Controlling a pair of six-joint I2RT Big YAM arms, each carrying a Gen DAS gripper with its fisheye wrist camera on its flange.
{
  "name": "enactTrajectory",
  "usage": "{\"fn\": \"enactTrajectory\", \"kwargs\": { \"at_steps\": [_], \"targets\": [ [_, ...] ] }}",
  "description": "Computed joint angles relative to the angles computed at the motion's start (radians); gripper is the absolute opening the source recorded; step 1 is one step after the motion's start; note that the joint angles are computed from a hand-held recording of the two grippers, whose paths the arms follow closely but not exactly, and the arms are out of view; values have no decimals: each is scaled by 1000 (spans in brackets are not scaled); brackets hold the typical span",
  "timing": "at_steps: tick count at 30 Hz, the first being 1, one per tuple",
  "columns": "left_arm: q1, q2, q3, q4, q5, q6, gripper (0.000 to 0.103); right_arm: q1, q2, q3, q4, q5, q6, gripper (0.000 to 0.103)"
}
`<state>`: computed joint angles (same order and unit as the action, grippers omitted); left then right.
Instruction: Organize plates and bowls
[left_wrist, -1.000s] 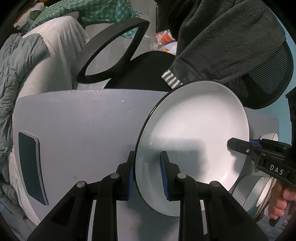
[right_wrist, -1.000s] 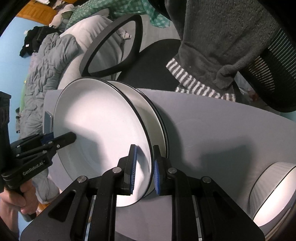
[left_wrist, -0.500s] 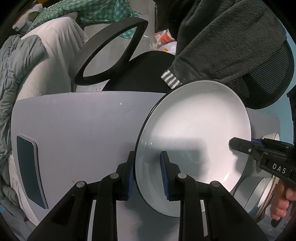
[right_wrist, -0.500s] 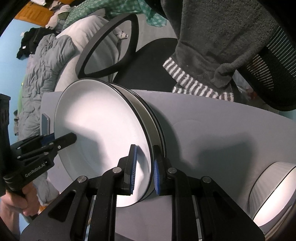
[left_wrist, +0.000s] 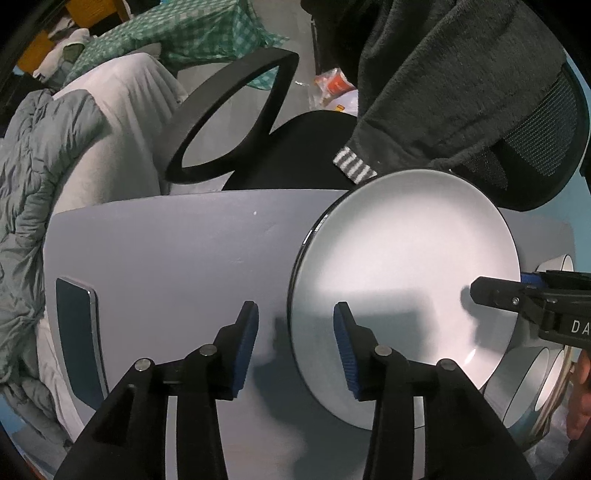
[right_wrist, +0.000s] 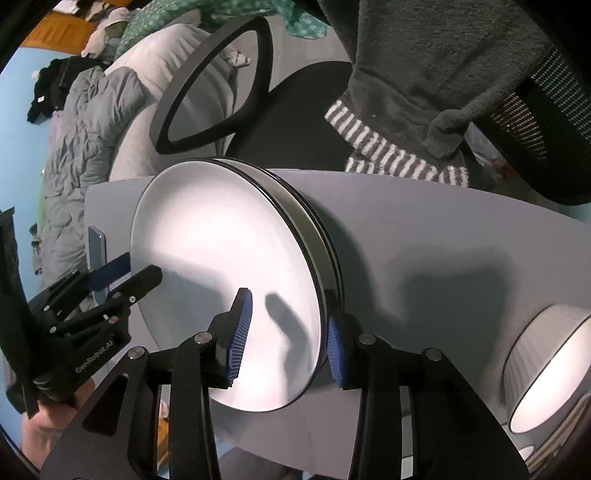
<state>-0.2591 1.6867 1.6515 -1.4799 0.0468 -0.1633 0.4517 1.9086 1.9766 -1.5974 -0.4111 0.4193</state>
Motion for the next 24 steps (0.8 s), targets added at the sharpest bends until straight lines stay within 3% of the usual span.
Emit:
{"fn": "enactTrajectory", "kwargs": {
  "at_steps": [10,20,22,24],
  "targets": [
    [14,-39,-11,-2,19,-28,45,14,6,23,-32,32,46,43],
    [20,-102,-29,10,53,-72,53,30,-11,22,-42,72,72,49],
    [21,-116,-35,14,63,-78,53,35,-6,35,-62,98,78,60],
    [22,-125,-38,12,69,-84,53,39,-13,36,-67,132,84,62]
  ]
}}
